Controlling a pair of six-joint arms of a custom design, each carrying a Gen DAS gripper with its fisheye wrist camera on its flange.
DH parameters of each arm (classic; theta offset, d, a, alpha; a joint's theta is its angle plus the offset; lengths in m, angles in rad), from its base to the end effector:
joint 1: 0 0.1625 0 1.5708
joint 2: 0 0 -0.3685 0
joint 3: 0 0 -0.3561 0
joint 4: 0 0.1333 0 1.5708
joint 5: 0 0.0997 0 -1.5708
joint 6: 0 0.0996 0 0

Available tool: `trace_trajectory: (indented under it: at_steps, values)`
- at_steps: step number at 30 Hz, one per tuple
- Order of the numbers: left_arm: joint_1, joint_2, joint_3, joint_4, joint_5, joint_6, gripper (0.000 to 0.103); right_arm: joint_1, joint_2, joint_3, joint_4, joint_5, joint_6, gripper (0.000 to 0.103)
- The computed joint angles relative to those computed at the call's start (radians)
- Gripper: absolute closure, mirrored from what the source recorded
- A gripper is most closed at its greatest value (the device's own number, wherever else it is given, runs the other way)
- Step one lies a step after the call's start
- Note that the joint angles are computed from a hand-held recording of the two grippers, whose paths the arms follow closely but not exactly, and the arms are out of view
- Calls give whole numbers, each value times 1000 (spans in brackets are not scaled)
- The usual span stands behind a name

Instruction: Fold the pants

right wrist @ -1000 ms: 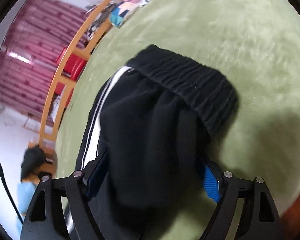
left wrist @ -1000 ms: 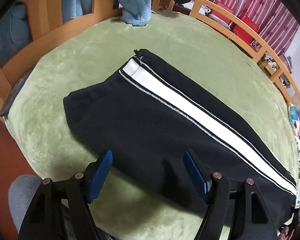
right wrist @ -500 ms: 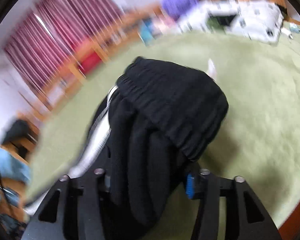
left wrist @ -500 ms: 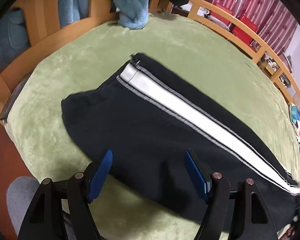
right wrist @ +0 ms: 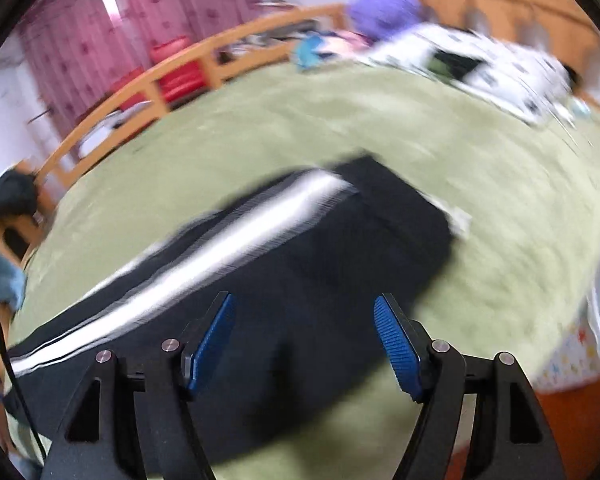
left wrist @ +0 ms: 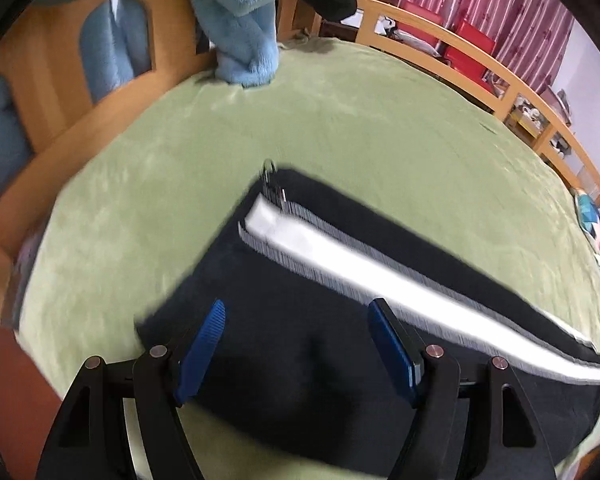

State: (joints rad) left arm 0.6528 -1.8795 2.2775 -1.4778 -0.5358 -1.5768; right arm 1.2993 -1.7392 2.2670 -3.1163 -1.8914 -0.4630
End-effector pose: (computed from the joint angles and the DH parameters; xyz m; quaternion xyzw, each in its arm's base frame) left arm -0.0896 -0.3442 0.2837 -0.1589 0.8366 -0.3879 0.3528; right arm -0.0034 -0.3921 0.3816 0.0050 -0.8656 0.3988 0.3028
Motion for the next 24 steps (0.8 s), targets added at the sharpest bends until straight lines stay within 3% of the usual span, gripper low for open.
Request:
trace_trajectory:
  at_steps: [4,6,9,12,17,24]
  values:
    - [120,66,-44,-180,56,171,31,122,180,-59,-44,-48,21,31]
    - [195,121,-64,-327,67,309,31,176,285,-108,-62,-88,26,31]
    - [268,175,-84,-452,61,419,31,227,385,-141,-69,-116,12,31]
    - [334,212,-76,-661,29,560,32,248,481,-207,-56,-137,-18,31]
    - [368,235,-50,-855,-20,683,36,252,567,-279,6,-107,-92,31]
    - [347,246,-46,-881,-33,719,39,272,643,-372,243,-135,-198,31]
